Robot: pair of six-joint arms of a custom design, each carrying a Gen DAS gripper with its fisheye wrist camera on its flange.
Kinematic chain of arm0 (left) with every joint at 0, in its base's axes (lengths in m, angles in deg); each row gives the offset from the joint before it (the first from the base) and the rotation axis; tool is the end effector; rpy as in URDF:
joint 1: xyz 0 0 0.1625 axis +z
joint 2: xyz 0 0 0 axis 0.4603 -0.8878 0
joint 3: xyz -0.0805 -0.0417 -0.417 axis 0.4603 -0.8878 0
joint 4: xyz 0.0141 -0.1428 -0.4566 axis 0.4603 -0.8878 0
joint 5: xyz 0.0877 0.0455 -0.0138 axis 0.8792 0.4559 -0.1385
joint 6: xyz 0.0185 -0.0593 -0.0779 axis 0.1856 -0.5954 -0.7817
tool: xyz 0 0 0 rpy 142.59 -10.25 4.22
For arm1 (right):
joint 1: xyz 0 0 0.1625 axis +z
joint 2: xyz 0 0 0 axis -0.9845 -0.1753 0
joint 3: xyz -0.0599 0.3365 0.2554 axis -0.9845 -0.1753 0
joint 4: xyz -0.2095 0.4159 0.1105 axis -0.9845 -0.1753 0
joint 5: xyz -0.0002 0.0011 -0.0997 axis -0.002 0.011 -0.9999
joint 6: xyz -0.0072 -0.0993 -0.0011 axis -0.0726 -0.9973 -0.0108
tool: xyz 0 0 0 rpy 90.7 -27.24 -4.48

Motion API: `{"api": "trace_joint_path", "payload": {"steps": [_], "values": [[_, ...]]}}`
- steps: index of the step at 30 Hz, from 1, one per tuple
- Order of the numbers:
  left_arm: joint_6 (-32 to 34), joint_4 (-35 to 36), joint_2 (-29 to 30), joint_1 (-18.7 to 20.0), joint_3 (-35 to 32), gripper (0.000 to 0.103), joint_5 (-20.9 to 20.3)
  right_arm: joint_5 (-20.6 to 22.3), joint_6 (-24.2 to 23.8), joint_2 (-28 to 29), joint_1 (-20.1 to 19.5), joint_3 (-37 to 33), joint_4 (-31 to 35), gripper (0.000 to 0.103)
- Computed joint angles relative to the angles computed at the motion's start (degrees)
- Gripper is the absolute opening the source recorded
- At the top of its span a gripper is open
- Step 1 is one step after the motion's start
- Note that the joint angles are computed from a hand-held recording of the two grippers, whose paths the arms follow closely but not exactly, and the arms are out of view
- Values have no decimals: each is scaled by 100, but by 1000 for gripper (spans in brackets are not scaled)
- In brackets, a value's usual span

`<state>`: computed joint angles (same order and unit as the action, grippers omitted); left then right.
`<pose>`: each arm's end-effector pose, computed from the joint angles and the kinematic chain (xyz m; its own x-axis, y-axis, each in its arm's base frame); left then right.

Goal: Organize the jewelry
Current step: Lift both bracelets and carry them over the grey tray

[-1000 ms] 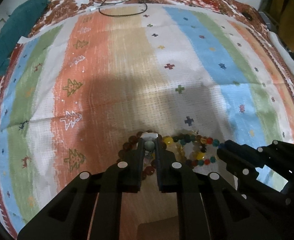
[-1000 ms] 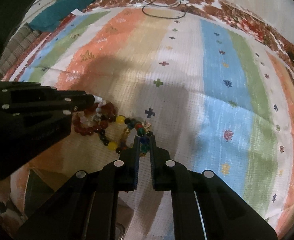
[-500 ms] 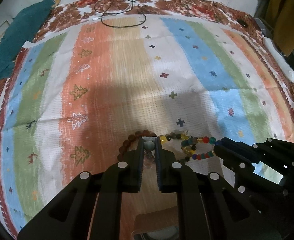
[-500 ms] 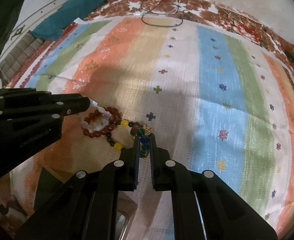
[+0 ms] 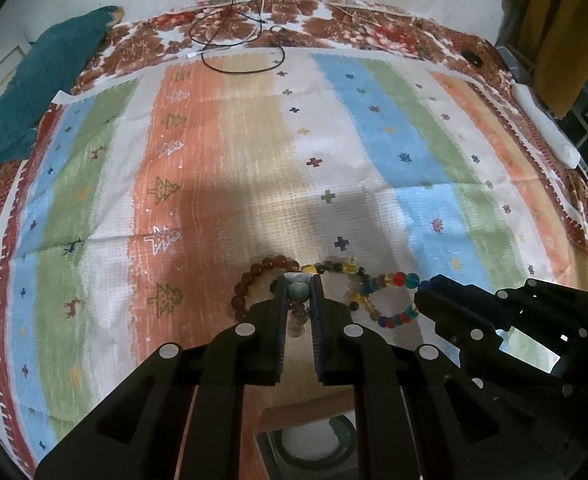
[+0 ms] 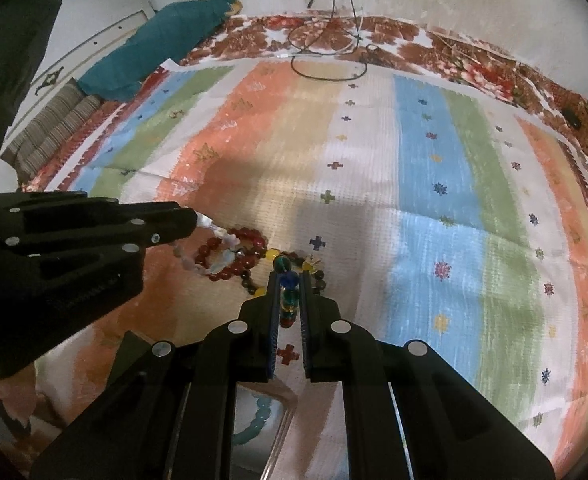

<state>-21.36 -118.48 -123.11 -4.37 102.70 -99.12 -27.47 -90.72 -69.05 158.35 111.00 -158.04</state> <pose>-0.4298 -0.4013 -0.0587 -0.7550 -0.2097 -0.6213 0.1642 0.8568 -0.4888 0.0238 -0.4357 0.3152 -0.5788 -0.6491 0.4936 -0.7536 0.6571 -0.0196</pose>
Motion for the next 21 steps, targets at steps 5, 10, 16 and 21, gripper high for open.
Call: {"api": "trace_joint_path", "payload": {"steps": [5,10,16,21], "values": [[-159,50,-67,-119,56,10,45,104,8,-176,5,48,39,10],[-286,58,-154,-214,124,10,86,142,59,-283,-21,67,58,10],[-350,-126,-262,-322,260,10,106,209,-41,-436,-49,115,47,10],[-461,-164,-325,-422,355,10,86,335,-89,-567,-70,122,139,10]]}}
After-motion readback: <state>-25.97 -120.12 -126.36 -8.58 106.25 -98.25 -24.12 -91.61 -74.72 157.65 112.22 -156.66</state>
